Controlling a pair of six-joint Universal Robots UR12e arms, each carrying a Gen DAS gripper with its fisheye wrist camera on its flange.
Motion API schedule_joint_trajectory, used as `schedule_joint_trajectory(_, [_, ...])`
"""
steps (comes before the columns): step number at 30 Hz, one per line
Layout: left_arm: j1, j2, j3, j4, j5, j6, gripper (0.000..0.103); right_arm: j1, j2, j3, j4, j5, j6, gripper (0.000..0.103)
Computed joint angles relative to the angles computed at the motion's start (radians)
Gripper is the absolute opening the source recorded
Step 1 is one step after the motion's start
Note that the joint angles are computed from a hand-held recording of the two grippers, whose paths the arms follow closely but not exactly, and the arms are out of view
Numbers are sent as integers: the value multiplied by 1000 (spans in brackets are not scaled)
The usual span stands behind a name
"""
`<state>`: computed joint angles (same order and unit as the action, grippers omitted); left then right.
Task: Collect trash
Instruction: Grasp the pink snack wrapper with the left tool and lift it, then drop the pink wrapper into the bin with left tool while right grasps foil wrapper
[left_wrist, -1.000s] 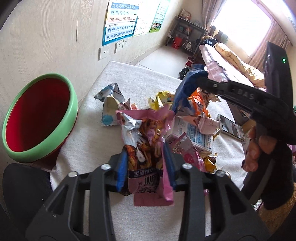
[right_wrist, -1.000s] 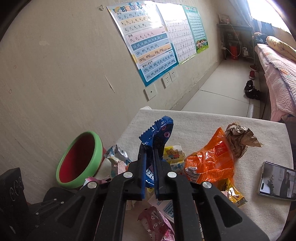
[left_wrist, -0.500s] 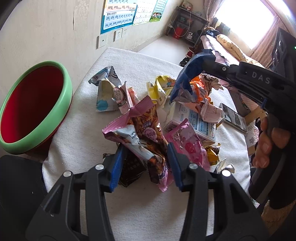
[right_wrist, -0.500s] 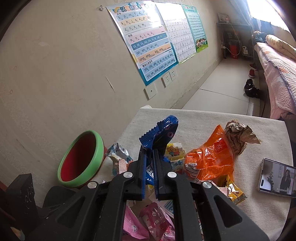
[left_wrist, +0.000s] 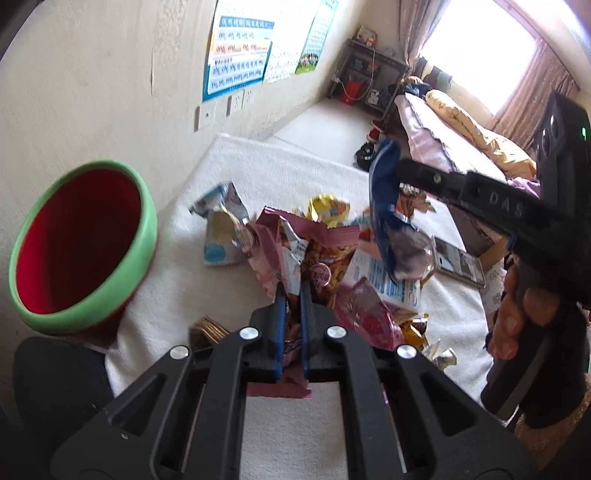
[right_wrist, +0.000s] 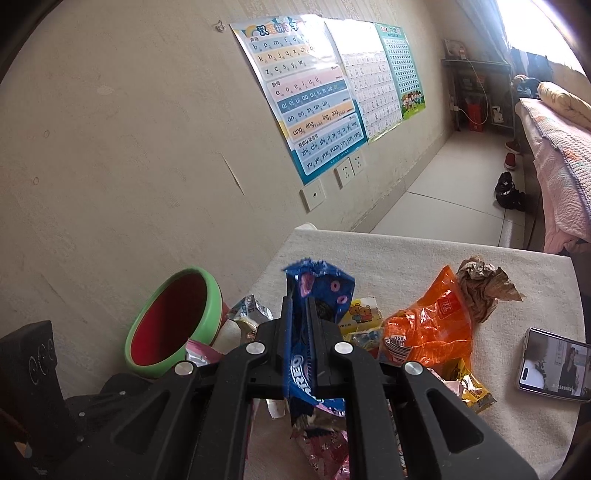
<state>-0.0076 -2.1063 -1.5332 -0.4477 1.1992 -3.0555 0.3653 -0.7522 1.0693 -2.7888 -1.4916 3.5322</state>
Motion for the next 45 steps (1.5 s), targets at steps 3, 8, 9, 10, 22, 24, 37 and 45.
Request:
schedule_joint_trajectory(3, [12,2,3,51,11,-30,6,1,-3,5,-27,1,-2,7])
schedule_joint_trajectory(8, [43,6,9,136,67,-101,6,3,6,-8,-28,41,-1,7])
schedule_joint_trajectory(9, [49,5,12,149,87,-114,6,3,11,-16,-24,59,5,7])
schedule_joint_trajectory(10, [55,6,12,161,108,-127,6,3,17,-25,-21,85,12,7])
schedule_joint_trajectory(22, [116,1,25,189,203,-265,6,37,79,-170,367,215,-295,57])
schedule_joint_trajectory(24, [116,-1,25,185,198,-272,6,50,101,-203,464,209,-342,57])
schedule_joint_trajectory(37, [117,-18,39,144,205,-278,6,70,149,-243,605,224,-362,46])
schedule_joint_trajectory(45, [123,-31,49,134,252,-324,33,67,124,-199,501,239,-313,13])
